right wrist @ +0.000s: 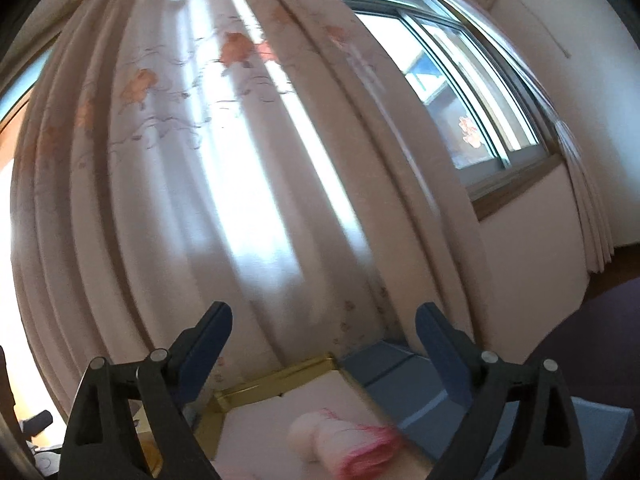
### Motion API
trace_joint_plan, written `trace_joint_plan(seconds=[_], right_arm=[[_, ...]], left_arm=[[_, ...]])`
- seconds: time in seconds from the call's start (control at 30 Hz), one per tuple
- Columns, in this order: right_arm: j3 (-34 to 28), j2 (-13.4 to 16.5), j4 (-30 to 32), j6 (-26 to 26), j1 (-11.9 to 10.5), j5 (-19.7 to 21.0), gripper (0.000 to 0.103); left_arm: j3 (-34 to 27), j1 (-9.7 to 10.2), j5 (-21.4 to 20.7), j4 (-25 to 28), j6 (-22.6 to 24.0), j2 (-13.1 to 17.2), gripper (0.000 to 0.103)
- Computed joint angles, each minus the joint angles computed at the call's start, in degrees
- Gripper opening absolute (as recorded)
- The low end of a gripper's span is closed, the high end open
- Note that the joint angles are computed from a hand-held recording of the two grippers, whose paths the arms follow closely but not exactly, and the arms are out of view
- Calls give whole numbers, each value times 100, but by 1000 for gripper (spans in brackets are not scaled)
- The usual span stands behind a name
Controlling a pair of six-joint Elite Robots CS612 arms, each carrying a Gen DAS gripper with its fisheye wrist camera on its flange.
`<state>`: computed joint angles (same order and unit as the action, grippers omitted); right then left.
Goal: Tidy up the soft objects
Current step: 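Release the towel in the tray and return the right gripper to the pile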
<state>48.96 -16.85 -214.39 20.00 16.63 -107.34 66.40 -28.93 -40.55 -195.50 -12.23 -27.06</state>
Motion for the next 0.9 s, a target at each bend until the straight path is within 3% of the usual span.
trace_joint_plan(seconds=[0.1, 0.4, 0.57, 0.7, 0.9], right_arm=[[-218, 107, -16, -213, 116, 30, 95], [-633, 273, 342, -667, 376, 655, 95], [-814, 334, 622, -903, 490, 1061, 95], [-910, 340, 1025, -1093, 558, 1418, 94], [-892, 212, 2304, -1123, 601, 2406, 94]], left_arm=[[96, 56, 244, -239, 155, 1, 103], [767, 354, 556, -215, -650, -312, 102], [1232, 574, 580, 141, -1609, -570, 102], [1520, 685, 733, 411, -2075, -730, 102], [1762, 825, 747, 1120, -2701, -930, 102]])
